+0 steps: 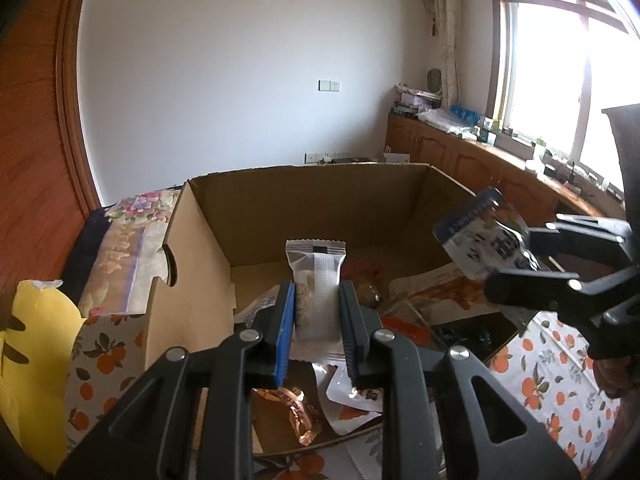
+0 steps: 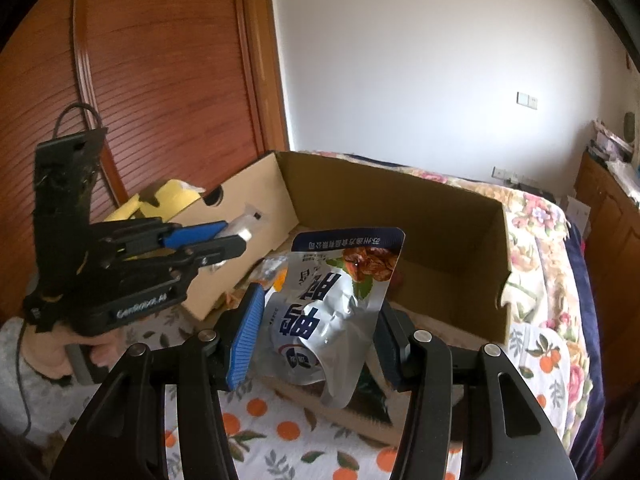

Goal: Organize snacks

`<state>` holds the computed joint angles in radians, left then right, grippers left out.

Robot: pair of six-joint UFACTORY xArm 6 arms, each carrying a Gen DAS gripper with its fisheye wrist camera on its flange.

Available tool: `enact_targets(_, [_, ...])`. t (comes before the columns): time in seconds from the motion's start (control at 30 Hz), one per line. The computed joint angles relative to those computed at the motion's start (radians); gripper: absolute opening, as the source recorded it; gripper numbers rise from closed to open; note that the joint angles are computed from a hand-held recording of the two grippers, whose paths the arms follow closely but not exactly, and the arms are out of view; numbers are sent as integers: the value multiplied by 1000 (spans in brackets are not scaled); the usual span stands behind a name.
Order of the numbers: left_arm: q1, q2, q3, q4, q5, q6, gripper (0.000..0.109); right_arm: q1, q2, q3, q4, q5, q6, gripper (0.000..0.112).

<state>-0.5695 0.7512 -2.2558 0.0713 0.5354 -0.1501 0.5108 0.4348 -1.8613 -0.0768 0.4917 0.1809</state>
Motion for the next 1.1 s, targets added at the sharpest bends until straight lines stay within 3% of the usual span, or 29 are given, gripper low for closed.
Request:
enact_targets(0.3, [2, 40, -60, 1, 52, -1, 24, -5, 122, -163, -52, 85, 54, 52])
enact_targets(0.6, [-1, -15, 36, 56, 16, -57, 28, -13, 154, -190, -51, 112, 81, 54])
enact_targets(0.73, [-7, -62, 104, 67, -5, -68, 34, 1, 128, -147, -155, 83, 106, 60])
enact_targets(1.1, [-33, -211, 253, 179, -37, -133, 36, 26, -11, -4, -230, 37, 187, 60])
